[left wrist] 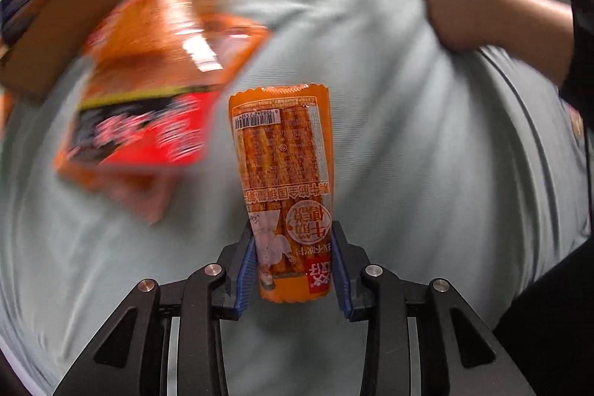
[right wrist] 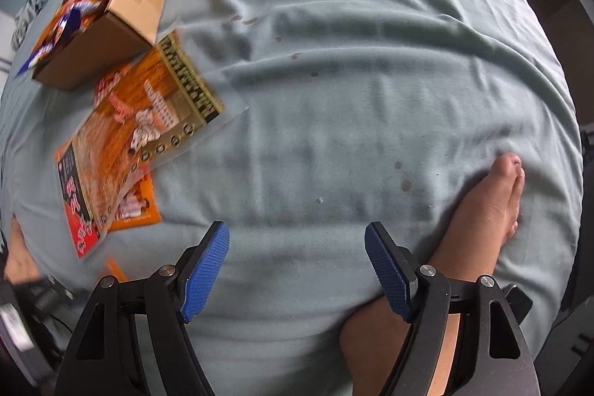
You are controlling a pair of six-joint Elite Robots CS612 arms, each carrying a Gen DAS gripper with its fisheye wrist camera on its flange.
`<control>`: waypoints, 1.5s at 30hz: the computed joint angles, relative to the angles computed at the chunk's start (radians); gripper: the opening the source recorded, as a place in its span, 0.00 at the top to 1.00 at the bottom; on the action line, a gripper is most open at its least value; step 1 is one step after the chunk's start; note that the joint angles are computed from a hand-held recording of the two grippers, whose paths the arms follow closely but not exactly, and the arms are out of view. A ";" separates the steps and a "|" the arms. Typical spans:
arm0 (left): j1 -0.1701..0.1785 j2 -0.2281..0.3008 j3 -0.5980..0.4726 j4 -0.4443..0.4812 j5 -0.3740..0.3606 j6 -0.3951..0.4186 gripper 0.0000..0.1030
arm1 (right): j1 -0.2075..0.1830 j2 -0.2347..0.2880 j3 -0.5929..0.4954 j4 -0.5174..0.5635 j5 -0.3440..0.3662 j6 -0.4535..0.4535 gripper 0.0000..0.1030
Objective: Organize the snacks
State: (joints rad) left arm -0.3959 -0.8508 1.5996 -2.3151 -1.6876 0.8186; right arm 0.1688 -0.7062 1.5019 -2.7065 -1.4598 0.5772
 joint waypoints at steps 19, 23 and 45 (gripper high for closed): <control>0.138 0.015 -0.117 -0.203 -0.127 -0.117 0.67 | 0.094 0.076 -0.205 0.317 -0.056 -0.353 0.27; 0.146 0.031 -0.141 -0.204 -0.125 -0.157 0.67 | 0.097 0.085 -0.225 0.314 -0.065 -0.343 0.27; 0.177 0.075 -0.201 -0.131 -0.115 -0.241 0.67 | 0.178 0.199 -0.458 0.351 -0.250 -0.468 0.27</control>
State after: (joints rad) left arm -0.2187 -0.7760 1.3985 -2.4457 -1.8030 0.5773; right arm 0.3468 -0.5077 1.0444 -2.3558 -1.7095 0.1087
